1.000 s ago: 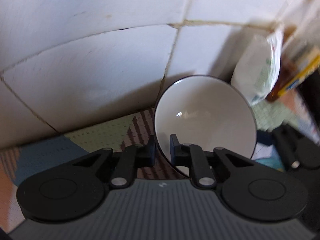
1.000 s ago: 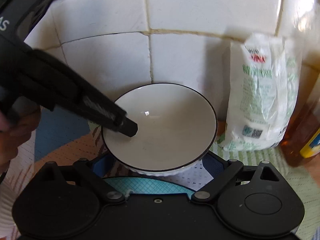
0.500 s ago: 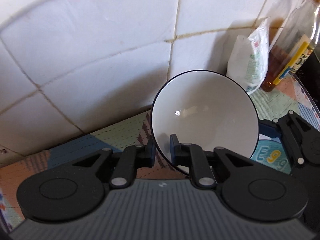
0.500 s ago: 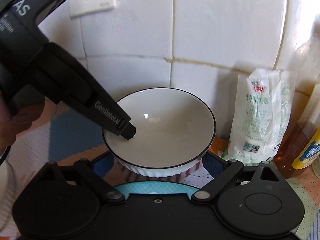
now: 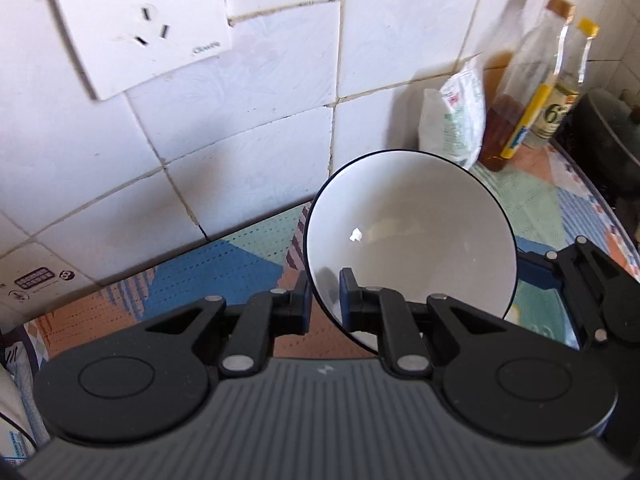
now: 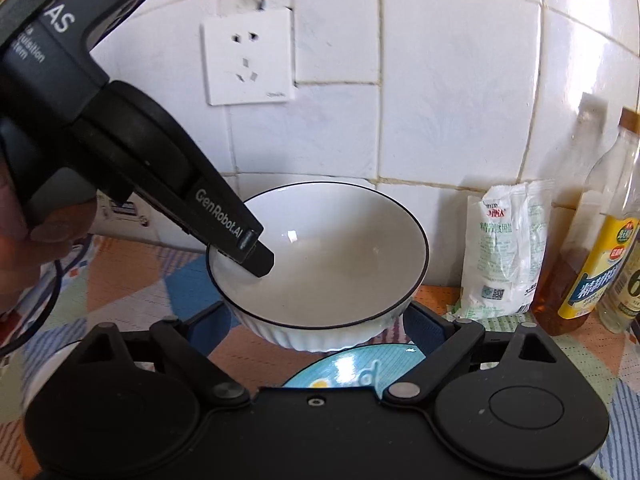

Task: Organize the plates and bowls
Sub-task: 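Lift the white bowl with the left gripper above the plate stack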

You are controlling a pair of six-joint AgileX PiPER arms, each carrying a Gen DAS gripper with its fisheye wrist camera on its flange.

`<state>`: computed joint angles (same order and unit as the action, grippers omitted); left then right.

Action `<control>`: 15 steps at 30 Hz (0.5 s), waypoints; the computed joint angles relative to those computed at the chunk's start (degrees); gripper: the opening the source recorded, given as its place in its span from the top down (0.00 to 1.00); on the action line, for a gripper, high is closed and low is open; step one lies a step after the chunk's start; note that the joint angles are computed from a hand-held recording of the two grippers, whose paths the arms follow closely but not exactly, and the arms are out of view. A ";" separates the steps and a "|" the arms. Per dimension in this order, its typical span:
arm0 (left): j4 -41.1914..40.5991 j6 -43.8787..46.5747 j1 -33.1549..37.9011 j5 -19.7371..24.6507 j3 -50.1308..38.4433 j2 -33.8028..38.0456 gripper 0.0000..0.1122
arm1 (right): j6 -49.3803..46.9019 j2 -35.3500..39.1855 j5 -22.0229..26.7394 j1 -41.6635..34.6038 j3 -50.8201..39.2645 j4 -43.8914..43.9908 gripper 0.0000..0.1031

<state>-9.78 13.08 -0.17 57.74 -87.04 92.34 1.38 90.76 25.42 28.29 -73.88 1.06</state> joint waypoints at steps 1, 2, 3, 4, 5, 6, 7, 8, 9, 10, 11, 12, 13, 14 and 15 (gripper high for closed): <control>0.16 0.26 -0.28 0.31 0.26 -0.81 0.89 | 2.24 -0.86 0.35 0.93 0.30 -2.36 0.07; -0.15 1.45 0.18 0.01 1.38 -1.77 0.89 | 4.81 -1.73 0.71 2.09 0.58 -5.33 0.07; -0.52 2.47 0.67 0.07 2.36 -2.92 0.89 | 8.29 -2.55 1.17 3.57 0.90 -9.06 0.07; -1.03 3.56 1.45 0.60 3.13 -4.13 0.89 | 11.23 -3.23 1.57 4.89 1.28 -12.06 0.07; -1.36 4.27 2.10 1.18 3.74 -5.09 0.89 | 13.56 -3.79 1.94 6.11 1.64 -14.34 0.07; -1.64 4.97 2.85 1.75 4.42 -6.08 0.89 | 15.40 -4.28 2.36 7.21 1.85 -16.04 0.07; -1.56 5.48 3.39 2.37 5.02 -7.01 0.89 | 17.33 -4.79 2.85 8.42 2.12 -17.91 0.07; -1.68 6.22 4.08 2.86 5.84 -8.28 0.89 | 19.67 -5.18 3.71 9.91 2.16 -20.14 0.07; -2.01 7.20 4.88 3.01 6.88 -9.49 0.89 | 21.96 -5.42 4.68 11.21 2.00 -21.77 0.07; -2.29 8.09 5.54 3.13 7.84 -10.54 0.89 | 24.00 -5.61 5.58 12.44 1.78 -23.17 0.07; -2.70 9.16 6.43 3.76 8.35 -11.37 0.89 | 26.07 -5.85 6.37 13.69 1.74 -24.71 0.07; -3.20 10.18 7.42 4.47 8.75 -12.02 0.89 | 27.93 -6.06 7.03 14.92 1.77 -26.03 0.07; -3.76 11.28 8.44 5.14 9.23 -12.72 0.89 | 29.68 -6.33 7.68 16.11 1.81 -27.29 0.07; -4.30 12.56 9.48 5.88 9.74 -13.57 0.89 | 31.44 -6.56 8.52 17.38 1.76 -28.59 0.07; -4.93 13.63 10.62 6.55 10.34 -14.47 0.89 | 33.37 -6.83 9.54 18.77 1.67 -29.92 0.07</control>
<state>-14.70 26.71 10.45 64.29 -76.70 77.87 34.75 83.92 34.97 47.05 -72.21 -28.86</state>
